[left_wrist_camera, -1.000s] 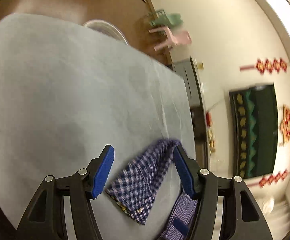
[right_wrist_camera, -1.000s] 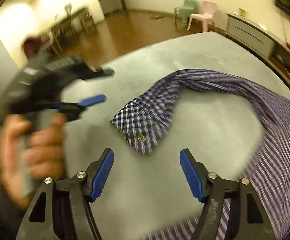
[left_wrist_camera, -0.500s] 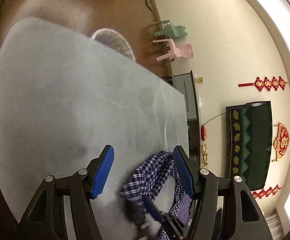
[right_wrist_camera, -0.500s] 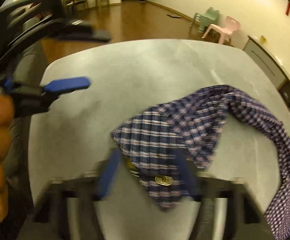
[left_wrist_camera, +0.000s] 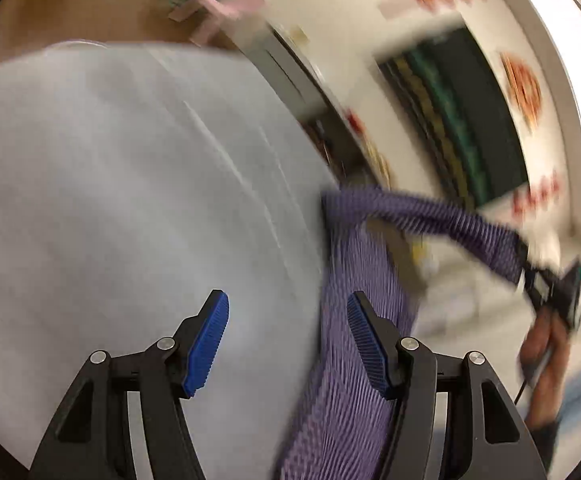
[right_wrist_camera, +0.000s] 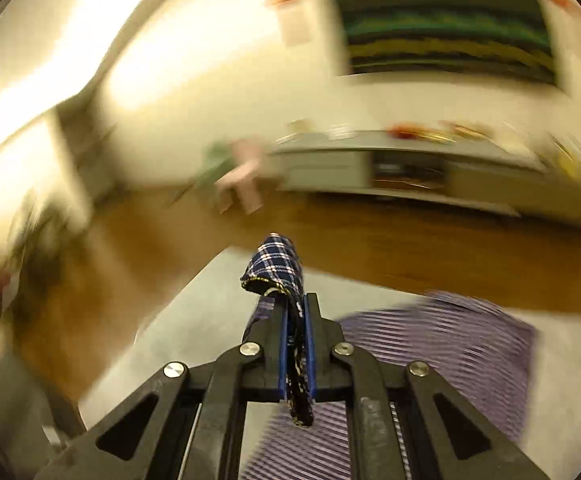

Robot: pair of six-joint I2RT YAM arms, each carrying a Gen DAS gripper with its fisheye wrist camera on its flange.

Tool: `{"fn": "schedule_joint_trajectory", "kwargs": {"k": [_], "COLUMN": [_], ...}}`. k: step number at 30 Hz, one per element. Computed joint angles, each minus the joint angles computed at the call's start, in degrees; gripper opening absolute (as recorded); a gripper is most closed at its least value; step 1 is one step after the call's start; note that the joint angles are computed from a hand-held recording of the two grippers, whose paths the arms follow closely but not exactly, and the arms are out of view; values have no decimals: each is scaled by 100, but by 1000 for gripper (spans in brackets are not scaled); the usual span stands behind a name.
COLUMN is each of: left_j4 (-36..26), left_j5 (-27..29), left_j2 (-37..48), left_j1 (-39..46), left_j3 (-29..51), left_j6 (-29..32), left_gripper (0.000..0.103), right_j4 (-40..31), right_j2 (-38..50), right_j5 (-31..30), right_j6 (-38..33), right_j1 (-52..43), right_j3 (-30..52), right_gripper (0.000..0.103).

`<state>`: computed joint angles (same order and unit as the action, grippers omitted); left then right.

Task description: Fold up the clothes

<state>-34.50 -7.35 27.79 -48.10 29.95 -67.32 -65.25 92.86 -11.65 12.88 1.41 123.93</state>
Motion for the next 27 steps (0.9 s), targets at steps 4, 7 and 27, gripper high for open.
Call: {"fn": "schedule_joint_trajectory", "kwargs": {"k": [4,7,27], "left_j4": [135,-212,-2720], "left_j5": [-1401,-1830,-3155], "left_j2": [1537,2741,6670], "left_j1": [-2742,-3821,-5755], "left_j3": [267,775,5314], "left_j6": [-1040,-1556,279], "left_gripper": [62,62,4], "right_j4": [-5,153,-1578], "right_j2": [-1031,-1131,123], "right_j5": [-1488,-2280,-4906], "right_j6": [-618,-875,-3338], "right_j1": [-2356,-3165,-6740], "right_j3": [-1764,-2704,-1298], "right_gripper": [8,8,8]}}
